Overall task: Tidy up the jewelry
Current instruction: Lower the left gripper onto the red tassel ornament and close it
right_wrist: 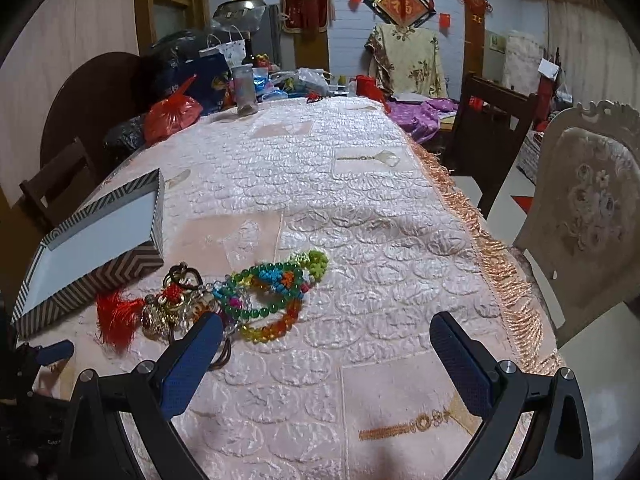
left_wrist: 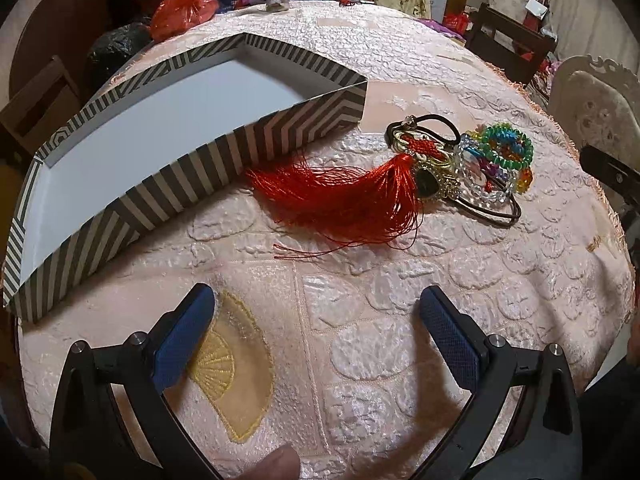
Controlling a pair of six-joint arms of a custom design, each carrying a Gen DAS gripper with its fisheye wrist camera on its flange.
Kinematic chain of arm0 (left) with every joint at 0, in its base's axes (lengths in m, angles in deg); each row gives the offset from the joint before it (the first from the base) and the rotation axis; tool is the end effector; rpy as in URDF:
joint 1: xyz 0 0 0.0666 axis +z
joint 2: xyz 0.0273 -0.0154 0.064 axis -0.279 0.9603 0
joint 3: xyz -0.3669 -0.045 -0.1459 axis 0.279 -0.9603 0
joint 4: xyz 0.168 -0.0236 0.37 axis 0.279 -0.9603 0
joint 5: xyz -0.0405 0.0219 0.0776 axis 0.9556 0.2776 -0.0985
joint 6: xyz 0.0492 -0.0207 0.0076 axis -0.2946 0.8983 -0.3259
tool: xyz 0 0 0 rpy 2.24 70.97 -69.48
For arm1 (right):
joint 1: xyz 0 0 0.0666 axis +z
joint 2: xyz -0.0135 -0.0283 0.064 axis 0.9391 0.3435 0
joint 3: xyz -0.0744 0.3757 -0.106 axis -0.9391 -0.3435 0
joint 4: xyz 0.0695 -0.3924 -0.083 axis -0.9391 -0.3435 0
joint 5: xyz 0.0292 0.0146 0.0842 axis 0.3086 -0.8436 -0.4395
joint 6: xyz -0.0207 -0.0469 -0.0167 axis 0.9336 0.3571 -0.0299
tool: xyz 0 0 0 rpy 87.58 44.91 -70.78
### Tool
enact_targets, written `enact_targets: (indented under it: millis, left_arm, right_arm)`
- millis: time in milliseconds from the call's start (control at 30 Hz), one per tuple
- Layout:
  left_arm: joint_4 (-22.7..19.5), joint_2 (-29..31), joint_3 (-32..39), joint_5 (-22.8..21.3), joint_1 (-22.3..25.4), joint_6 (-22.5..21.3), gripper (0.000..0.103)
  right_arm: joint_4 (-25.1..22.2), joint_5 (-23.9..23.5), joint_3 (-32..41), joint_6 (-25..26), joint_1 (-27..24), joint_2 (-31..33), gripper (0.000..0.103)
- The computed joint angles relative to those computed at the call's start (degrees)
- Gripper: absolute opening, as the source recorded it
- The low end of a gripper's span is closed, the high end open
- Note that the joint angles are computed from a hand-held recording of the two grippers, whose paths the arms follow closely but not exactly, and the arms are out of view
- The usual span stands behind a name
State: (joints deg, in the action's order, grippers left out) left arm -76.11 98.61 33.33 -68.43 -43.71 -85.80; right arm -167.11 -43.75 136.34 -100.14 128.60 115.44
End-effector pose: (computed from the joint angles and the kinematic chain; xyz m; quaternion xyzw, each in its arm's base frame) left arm 0.3472 -0.1830 0.4353 0.2545 0.9244 -0.0814 0.2724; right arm 0.2803 0.4125 0.4817 0.2059 0.9011 -0.0703 0.3751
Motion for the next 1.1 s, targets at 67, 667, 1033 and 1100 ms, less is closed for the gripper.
enact_targets:
  millis: [67, 667, 1033, 1100]
  left_arm:
    - [0.97, -0.44, -0.65, 0.11, 0.13, -0.14, 0.103]
    - [0.33, 6.58, 9.12, 8.49, -0.32, -12.21, 0.082]
    - [-1.44, 8.11, 8.35, 10.8, 0.76, -11.82, 0.021]
    - [-2.22, 7.96, 8.33, 13.19, 1.45, -11.31, 0.008]
  right_arm:
    - [-0.21, -0.59, -0.11, -0.55, -0.58, 0.27, 0.103]
    - [0.18, -0.41, -1.13, -1.39, -0.84, -0.16, 0.103]
    - [-0.38, -0.16, -1.27, -1.4, -0.65, -0.09, 0.103]
    - [-0.24, -0.29, -1.02, -0.78, -0.72, 0.16, 0.103]
